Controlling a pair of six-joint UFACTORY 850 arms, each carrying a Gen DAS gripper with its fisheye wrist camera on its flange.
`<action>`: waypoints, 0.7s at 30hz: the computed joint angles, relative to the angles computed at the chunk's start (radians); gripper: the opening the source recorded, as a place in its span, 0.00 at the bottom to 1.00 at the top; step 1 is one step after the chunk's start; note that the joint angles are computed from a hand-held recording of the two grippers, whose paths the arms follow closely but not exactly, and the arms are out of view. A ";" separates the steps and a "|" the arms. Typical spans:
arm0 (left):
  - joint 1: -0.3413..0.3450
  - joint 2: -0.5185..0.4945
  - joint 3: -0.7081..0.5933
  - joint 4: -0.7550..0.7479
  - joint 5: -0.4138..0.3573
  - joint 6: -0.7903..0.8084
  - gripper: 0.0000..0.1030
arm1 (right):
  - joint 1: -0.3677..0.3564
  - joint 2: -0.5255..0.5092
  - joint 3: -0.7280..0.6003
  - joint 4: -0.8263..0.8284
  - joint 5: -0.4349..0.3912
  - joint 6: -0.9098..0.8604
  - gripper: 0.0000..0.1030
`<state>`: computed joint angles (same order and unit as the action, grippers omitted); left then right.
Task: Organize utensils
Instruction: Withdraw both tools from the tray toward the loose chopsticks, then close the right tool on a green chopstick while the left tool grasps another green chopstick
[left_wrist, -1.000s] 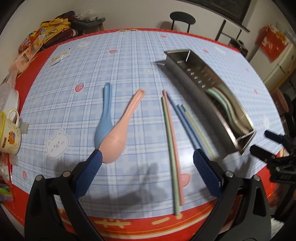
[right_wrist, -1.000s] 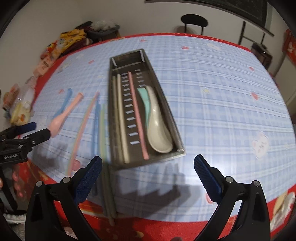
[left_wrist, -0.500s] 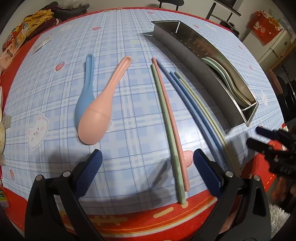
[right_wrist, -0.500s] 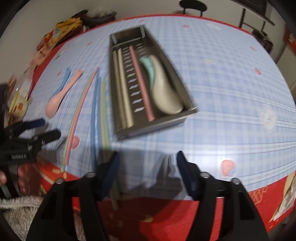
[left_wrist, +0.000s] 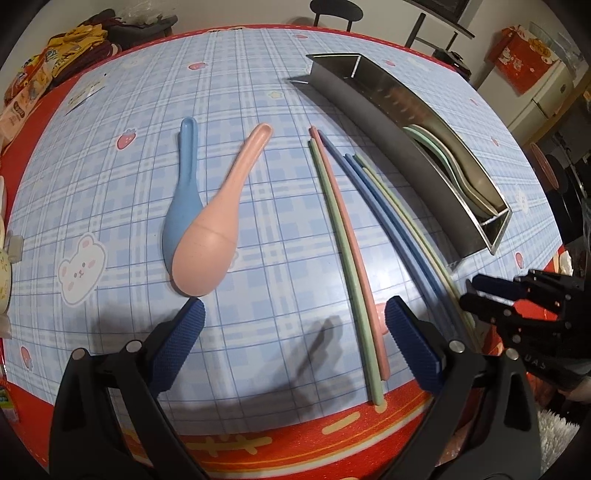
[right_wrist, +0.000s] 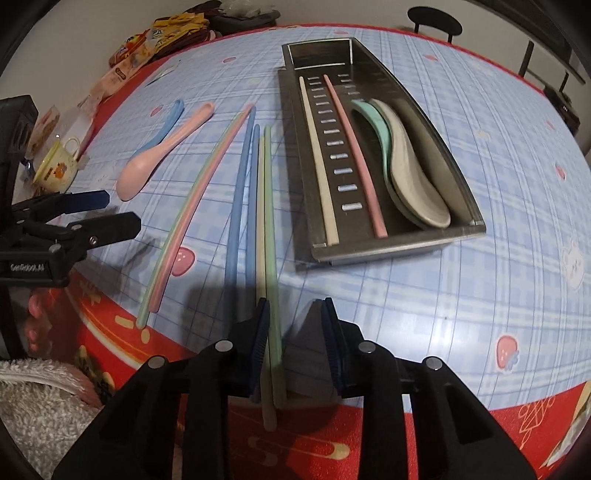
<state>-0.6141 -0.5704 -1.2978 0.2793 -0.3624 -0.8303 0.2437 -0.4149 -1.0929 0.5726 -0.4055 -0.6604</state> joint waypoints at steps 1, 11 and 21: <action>-0.001 0.000 0.000 -0.001 0.000 0.007 0.93 | 0.003 -0.003 -0.004 -0.018 0.005 0.017 0.28; 0.010 -0.013 -0.005 -0.152 0.010 0.159 0.71 | 0.028 -0.007 -0.008 -0.101 0.032 0.051 0.18; 0.013 -0.049 -0.058 -0.281 -0.008 0.342 0.35 | 0.043 -0.017 -0.024 -0.109 0.013 0.016 0.07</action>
